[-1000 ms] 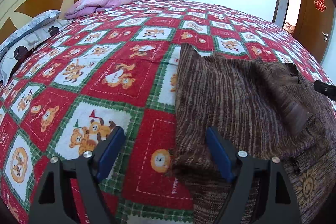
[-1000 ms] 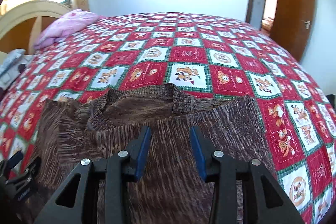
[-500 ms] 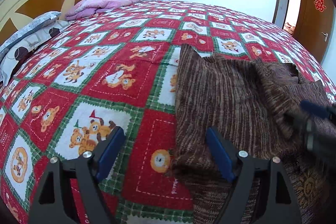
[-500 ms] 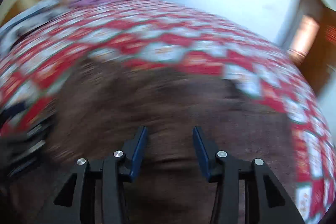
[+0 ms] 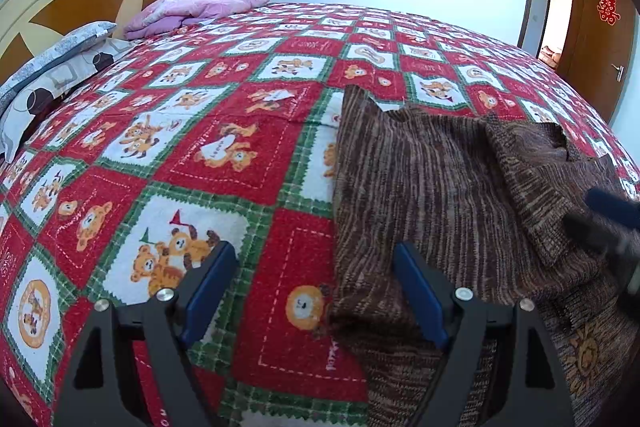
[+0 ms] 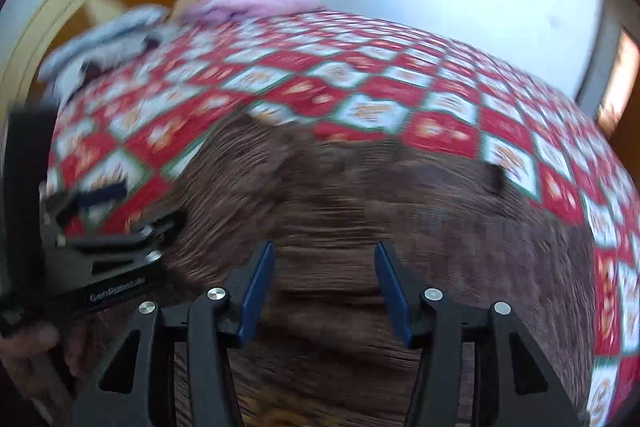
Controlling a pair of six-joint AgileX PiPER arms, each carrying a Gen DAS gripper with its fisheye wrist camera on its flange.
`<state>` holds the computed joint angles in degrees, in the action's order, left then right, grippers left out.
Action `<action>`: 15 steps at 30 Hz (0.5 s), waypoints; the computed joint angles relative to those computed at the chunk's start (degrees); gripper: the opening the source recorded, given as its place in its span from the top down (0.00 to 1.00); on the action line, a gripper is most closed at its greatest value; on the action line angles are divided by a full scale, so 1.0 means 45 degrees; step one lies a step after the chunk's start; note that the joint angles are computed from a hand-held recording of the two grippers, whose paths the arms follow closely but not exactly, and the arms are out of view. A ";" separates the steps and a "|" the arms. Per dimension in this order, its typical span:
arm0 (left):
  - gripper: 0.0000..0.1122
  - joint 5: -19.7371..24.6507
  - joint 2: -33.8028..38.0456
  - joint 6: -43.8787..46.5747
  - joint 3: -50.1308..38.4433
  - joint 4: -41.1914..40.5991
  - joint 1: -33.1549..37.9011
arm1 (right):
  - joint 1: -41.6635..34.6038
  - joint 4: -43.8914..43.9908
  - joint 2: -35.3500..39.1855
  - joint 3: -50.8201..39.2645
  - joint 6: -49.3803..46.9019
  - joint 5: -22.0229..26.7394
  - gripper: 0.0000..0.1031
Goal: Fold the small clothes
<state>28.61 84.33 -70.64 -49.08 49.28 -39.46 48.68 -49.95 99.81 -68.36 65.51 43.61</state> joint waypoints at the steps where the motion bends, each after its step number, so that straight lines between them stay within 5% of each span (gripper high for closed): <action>1: 0.24 0.0000 0.0000 0.0000 0.0000 0.0000 0.0000 | 0.0045 0.0050 0.0499 -0.0439 -0.0155 0.0670 0.51; 2: 0.24 -0.0001 -0.0007 -0.0010 0.0007 0.0012 0.0001 | -0.0088 0.0125 0.0557 -0.0542 -0.0016 0.0832 0.65; 5: 0.24 -0.0039 -0.0003 0.0016 0.0007 -0.0011 0.0019 | -0.0864 -0.0351 0.0146 -0.0517 0.1312 0.1667 0.78; 9: 0.24 -0.0042 0.0041 0.0033 -0.0039 -0.0032 0.0025 | -0.2452 -0.0052 -0.0315 -0.0642 0.1504 0.2167 0.78; 12: 0.24 -0.0065 0.0023 0.0021 -0.0021 -0.0023 0.0042 | -0.3463 0.1197 -0.1200 0.0072 0.0734 0.0899 0.76; 15: 0.23 -0.0034 0.0049 0.0001 -0.0049 -0.0010 0.0016 | -0.3840 0.2778 -0.2563 0.1365 -0.0192 -0.0591 0.54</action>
<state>28.45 84.55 -70.63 -49.30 49.24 -39.38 31.40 -37.45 88.28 -62.22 64.65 40.95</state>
